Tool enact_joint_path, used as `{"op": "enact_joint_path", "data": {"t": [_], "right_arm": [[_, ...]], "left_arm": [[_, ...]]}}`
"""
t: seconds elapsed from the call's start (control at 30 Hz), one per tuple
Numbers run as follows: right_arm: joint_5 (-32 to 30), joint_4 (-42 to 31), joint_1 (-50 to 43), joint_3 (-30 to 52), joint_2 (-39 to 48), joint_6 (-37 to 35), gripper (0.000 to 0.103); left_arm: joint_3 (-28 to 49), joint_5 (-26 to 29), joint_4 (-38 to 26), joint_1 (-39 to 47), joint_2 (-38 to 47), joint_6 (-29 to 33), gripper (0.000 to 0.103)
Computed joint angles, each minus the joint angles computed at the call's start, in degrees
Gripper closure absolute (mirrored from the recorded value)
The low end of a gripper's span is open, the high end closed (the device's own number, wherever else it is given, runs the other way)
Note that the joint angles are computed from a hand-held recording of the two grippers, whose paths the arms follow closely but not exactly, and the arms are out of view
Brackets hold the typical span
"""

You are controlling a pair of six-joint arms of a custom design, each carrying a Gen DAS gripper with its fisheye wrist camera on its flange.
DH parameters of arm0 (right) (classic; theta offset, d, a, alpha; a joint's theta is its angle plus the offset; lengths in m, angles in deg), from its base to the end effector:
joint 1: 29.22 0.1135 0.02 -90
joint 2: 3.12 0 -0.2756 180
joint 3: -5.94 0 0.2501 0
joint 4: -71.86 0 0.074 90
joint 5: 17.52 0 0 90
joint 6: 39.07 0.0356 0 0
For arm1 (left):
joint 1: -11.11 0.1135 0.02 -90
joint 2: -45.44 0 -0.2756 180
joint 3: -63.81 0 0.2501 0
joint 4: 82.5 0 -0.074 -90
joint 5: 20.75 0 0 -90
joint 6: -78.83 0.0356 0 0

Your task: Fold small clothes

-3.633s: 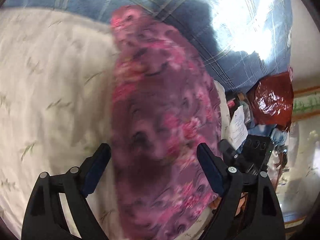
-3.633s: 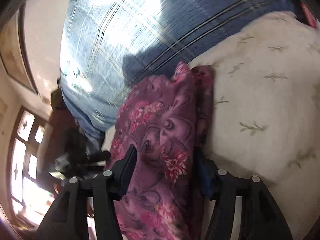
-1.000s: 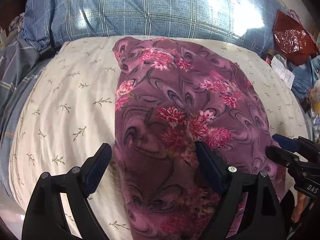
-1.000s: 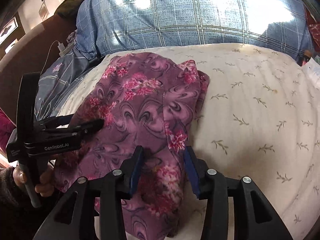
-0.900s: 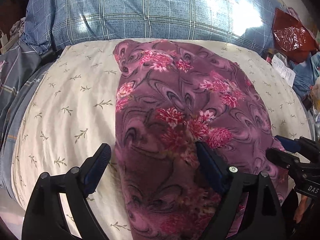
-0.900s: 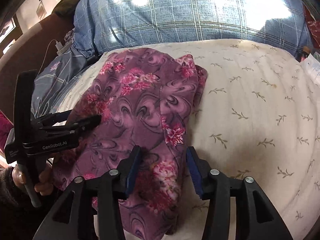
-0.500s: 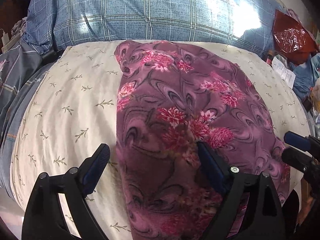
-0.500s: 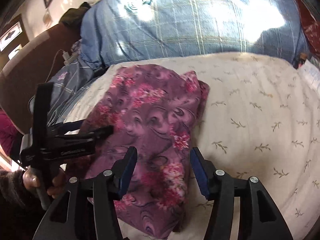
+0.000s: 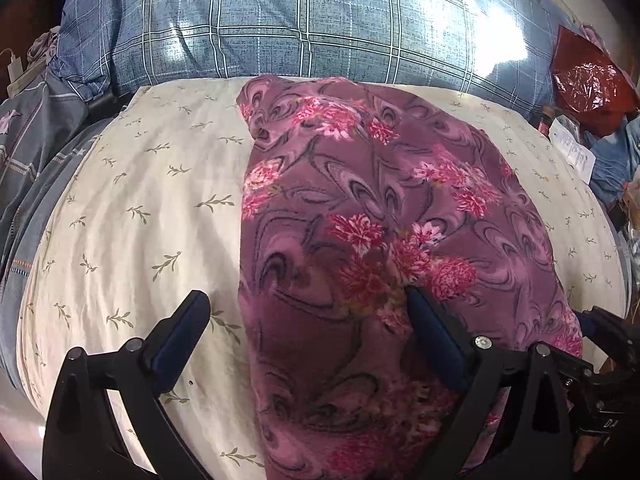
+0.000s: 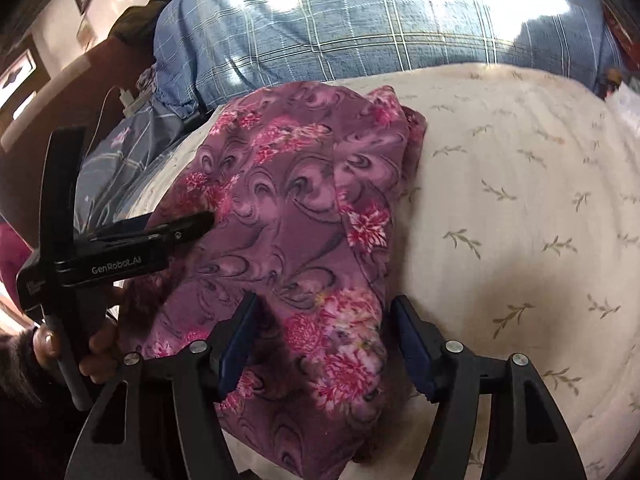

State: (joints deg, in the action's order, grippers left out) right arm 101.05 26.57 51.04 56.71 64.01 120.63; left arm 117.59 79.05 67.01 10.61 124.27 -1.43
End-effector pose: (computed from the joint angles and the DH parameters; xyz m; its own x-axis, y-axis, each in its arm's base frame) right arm 0.0511 0.1970 0.2043 -0.8274 0.0483 -0.5595 -0.1473 0.9427 0.2993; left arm 0.2548 -0.0083 0.1880 -0.7949 0.1737 -0.5814 0.2429 0.9691 -0.0426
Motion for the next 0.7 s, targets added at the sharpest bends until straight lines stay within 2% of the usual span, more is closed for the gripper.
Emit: {"op": "enact_joint_path", "data": {"t": [0.7], "right_arm": [[0.8, 0.2, -0.1, -0.4, 0.4, -0.1, 0.029]], "left_arm": [[0.0, 0.3, -0.3, 0.3, 0.2, -0.4, 0.001]]}}
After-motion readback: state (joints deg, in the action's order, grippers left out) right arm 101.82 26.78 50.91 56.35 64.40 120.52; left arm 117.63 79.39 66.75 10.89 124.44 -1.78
